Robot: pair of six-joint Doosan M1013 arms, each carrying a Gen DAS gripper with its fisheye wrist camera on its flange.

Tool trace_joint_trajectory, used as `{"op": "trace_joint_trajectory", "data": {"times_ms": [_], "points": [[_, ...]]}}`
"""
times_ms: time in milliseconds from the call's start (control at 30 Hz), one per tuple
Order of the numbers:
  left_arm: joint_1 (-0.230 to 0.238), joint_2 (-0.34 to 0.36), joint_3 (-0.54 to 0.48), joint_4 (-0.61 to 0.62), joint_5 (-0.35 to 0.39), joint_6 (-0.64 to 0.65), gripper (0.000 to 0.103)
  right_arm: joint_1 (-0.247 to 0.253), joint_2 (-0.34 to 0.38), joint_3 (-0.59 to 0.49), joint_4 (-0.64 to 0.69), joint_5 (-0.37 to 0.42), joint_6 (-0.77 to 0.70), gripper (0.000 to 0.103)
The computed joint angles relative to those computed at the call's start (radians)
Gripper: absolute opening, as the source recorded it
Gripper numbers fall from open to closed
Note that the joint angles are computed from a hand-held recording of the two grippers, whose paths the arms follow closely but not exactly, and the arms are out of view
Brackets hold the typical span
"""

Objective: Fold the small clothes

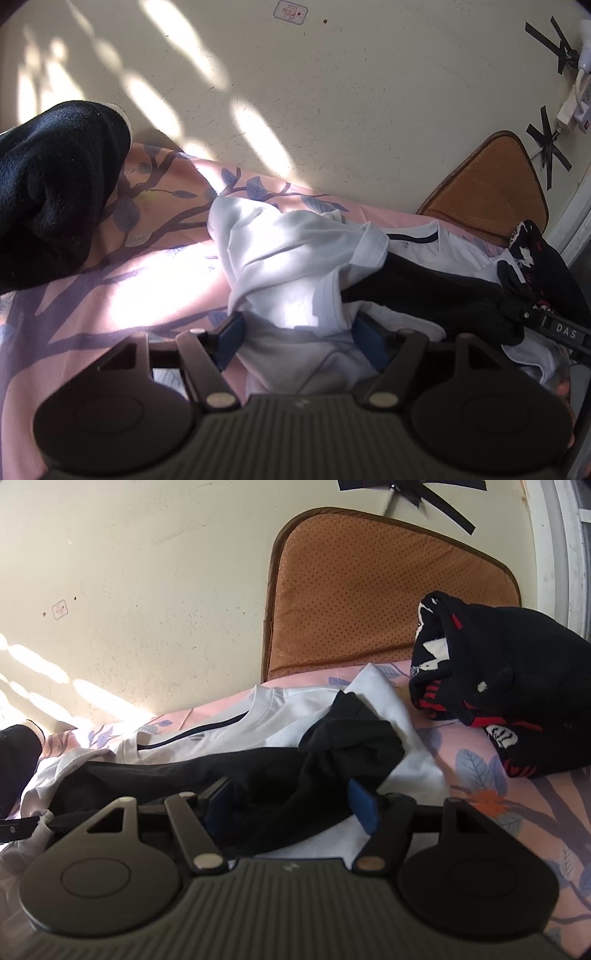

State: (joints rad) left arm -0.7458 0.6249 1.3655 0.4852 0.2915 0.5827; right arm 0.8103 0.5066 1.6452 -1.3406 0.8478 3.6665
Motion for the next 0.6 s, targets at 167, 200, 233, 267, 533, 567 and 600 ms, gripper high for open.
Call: {"op": "trace_joint_trajectory", "data": {"times_ms": [167, 200, 233, 267, 533, 567, 600], "points": [[0.007, -0.012, 0.015, 0.065, -0.014, -0.087, 0.078, 0.018, -0.012, 0.014, -0.062, 0.010, 0.078, 0.071], [0.012, -0.016, 0.021, 0.071, -0.023, -0.109, 0.078, 0.024, -0.020, 0.024, -0.106, -0.014, 0.126, 0.071], [0.018, -0.020, 0.028, 0.054, -0.040, -0.117, 0.078, 0.032, -0.025, 0.030, -0.146, -0.040, 0.154, 0.071], [0.025, -0.024, 0.034, 0.017, -0.059, -0.105, 0.078, 0.042, -0.028, 0.026, -0.180, -0.074, 0.142, 0.071], [0.031, -0.036, 0.052, 0.044, -0.098, -0.155, 0.078, 0.069, 0.031, -0.104, -0.007, -0.296, -0.384, 0.069], [0.029, -0.036, 0.052, 0.048, -0.097, -0.152, 0.078, 0.071, 0.051, -0.133, 0.050, -0.265, -0.463, 0.069], [0.027, -0.035, 0.050, 0.062, -0.092, -0.157, 0.078, 0.069, 0.070, -0.162, 0.119, -0.234, -0.544, 0.050]]}}
